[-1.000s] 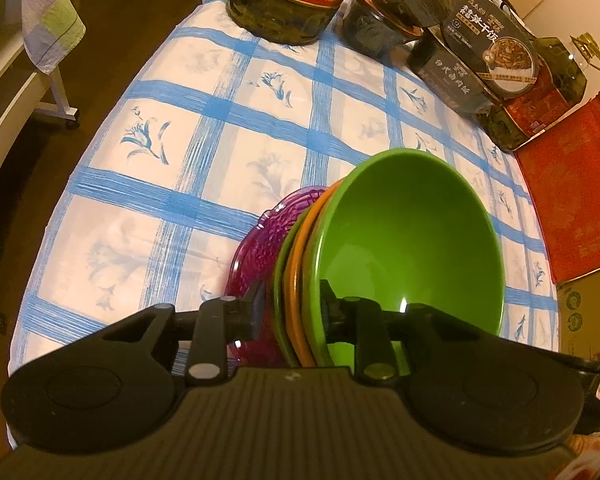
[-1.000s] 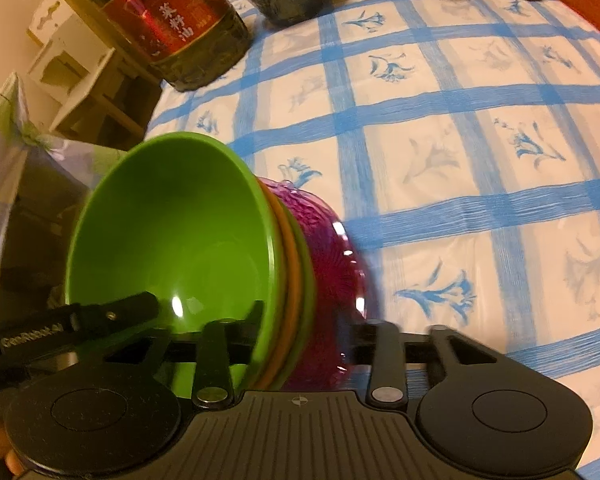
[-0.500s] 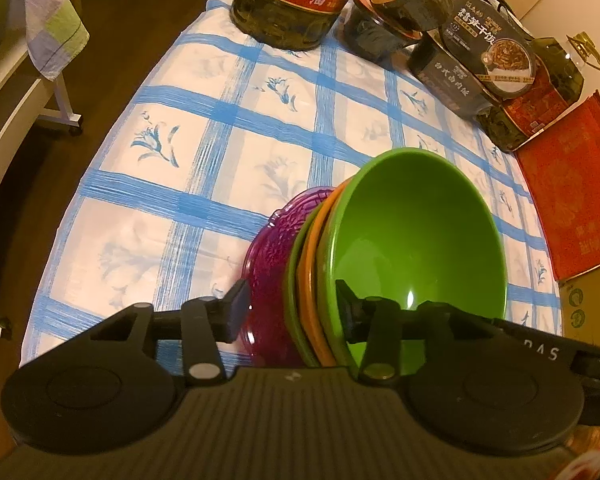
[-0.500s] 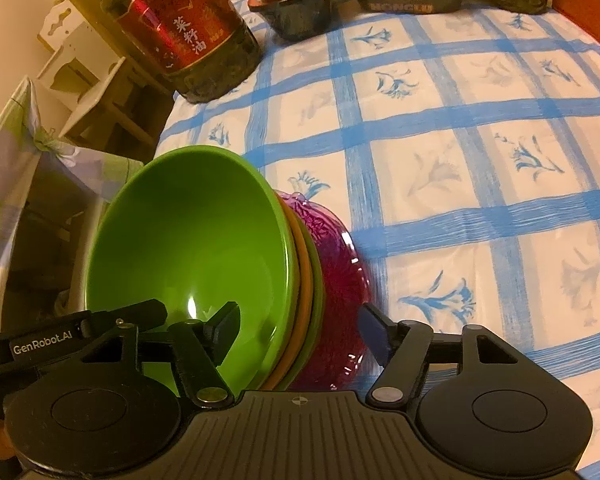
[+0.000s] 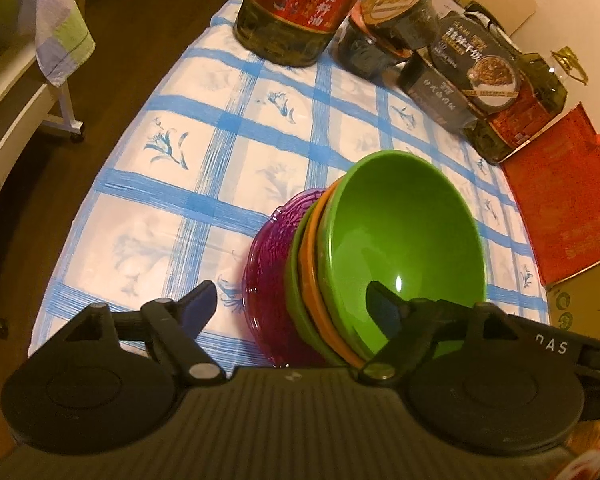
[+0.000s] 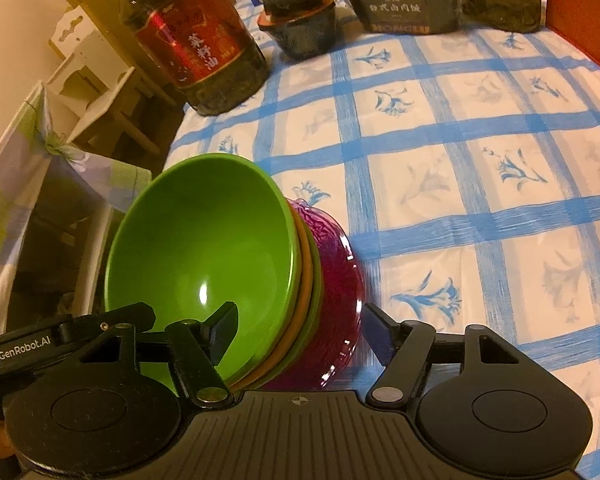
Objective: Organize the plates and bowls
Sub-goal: 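Open both grippers to release the bowl stack, then withdraw both grippers away from the stacked bowls and plates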
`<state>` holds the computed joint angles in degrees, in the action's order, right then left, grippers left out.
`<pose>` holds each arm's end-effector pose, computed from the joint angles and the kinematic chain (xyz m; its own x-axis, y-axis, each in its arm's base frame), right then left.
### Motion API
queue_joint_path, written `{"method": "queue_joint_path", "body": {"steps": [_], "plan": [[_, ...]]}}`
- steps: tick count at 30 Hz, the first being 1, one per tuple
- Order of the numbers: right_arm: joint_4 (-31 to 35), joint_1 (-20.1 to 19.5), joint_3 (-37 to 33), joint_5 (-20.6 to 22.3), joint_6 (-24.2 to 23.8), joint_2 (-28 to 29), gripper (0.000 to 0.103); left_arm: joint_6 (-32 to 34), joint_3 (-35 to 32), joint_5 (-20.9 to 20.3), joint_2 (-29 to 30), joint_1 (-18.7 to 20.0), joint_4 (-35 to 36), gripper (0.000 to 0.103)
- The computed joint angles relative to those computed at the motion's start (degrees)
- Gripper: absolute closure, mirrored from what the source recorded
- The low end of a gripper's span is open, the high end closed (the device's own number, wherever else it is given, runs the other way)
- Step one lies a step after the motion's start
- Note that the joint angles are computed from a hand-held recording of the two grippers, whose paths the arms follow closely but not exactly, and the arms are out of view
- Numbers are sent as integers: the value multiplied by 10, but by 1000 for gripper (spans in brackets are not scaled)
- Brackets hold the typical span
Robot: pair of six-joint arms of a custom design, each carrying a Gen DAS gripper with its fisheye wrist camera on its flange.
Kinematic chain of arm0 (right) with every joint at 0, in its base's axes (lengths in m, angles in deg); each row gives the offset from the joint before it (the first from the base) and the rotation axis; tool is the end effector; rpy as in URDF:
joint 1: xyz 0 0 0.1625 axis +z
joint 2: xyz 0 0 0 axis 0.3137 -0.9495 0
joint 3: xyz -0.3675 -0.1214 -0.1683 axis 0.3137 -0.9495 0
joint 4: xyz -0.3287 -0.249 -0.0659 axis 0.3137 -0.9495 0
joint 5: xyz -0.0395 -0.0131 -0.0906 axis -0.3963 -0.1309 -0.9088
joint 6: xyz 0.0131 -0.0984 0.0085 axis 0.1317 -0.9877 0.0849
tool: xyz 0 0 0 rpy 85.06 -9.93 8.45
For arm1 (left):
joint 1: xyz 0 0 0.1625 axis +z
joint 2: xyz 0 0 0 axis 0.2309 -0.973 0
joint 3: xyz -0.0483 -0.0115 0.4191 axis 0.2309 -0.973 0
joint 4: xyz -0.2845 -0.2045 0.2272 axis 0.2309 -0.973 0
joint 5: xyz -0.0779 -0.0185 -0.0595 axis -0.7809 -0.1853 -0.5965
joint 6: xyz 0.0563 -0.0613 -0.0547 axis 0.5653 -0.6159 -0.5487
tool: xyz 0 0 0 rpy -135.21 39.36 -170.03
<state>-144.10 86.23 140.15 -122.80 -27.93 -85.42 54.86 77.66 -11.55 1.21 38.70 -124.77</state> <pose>0.2195 -0.4587 0.1339 -0.9594 0.0047 0.2820 -0.1252 0.8889 -0.4406 -0.1296 -0.4766 0.2422 -0.9141 -0.0386 -0.4036 0.1542 0.8874 -0.4344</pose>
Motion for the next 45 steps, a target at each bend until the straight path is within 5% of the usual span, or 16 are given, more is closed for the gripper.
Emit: {"method": "queue_joint_path", "body": {"steps": [9,17,25,37,45], "plan": [[-28,16,30,-19,-2,-21,17,18,33,37,-35,-35,-3,9],[-91,28,79,-34,-47,-41,16,24,83,49,-84,-67,-20,8],[-159,37,131,-48,-46,-57,16,-10,151,122,-155,-144,17,7],[-240,82,206,-78,-58,-66,16,-184,212,188,-258,-277,226,7],[-293,113,254,-107,-61,-69,16,-299,238,171,-338,-366,390,7]]}}
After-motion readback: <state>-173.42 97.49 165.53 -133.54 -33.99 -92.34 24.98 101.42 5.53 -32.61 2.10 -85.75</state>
